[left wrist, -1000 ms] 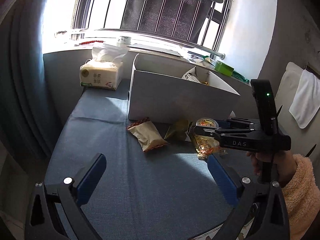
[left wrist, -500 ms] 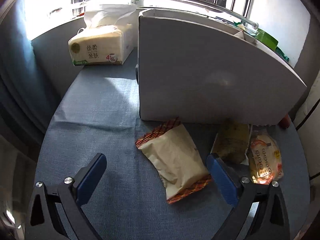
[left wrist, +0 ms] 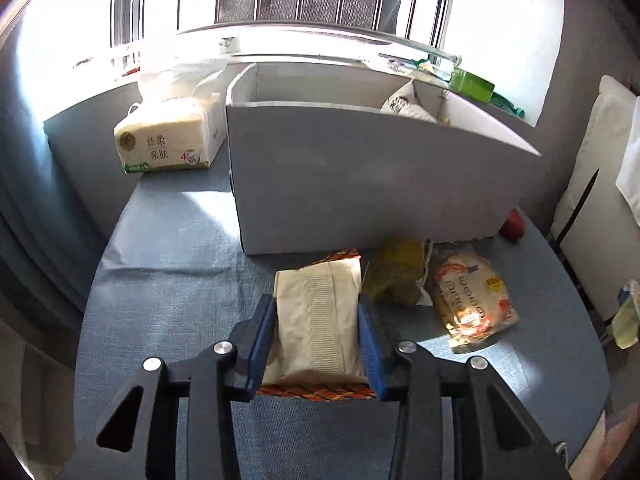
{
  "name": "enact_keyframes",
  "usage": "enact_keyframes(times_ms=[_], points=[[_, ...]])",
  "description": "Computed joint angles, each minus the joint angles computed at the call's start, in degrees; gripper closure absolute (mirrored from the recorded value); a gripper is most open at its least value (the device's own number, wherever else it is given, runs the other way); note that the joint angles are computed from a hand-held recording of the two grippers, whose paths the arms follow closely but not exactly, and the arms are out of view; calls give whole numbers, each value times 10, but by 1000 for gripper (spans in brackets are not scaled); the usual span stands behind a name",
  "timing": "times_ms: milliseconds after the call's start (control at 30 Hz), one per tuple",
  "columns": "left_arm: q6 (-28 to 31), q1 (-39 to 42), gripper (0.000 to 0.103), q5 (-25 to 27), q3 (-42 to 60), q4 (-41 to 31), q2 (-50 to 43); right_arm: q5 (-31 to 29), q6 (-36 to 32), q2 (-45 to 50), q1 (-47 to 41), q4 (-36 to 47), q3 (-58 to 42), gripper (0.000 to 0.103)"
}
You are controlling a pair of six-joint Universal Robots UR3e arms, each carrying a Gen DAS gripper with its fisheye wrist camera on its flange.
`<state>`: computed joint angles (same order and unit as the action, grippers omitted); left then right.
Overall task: Organize snacks
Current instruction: 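Grasp the small bread pack with the left tool while the right tool grasps a jelly cup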
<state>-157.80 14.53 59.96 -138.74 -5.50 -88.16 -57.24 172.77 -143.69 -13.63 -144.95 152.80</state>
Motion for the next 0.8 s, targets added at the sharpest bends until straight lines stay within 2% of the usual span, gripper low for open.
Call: enact_keyframes(times_ms=[67,133,200,267,367,467,567,700,767,800], points=[[28,49,59,-75,-4,-96,98,29,0,4,-20,16,-15,56],[47,78,59,-125,25,-183,165,92,-16,-3,-67,68,-40,56],[32,70,59,-147,90,-216,164,155,-28,24,-103,99,-80,56],[-11,41,59,-136,162,-188,122,179,-6,91,-104,60,-129,56],[-63,-14,59,-93,299,-179,30,141,74,223,-66,-61,-223,56],[-89,-55,59,-57,452,-230,-83,49,132,371,-6,-129,-347,56],[-107,-100,60,9,581,-276,-188,-42,153,499,41,-125,-464,56],[-103,-127,59,53,636,-293,-251,-116,143,610,71,-96,-556,56],[-98,-131,39,58,646,-308,-264,-124,140,638,71,-102,-567,56],[-101,-135,9,72,643,-318,-263,-132,145,648,73,-110,-568,55]])
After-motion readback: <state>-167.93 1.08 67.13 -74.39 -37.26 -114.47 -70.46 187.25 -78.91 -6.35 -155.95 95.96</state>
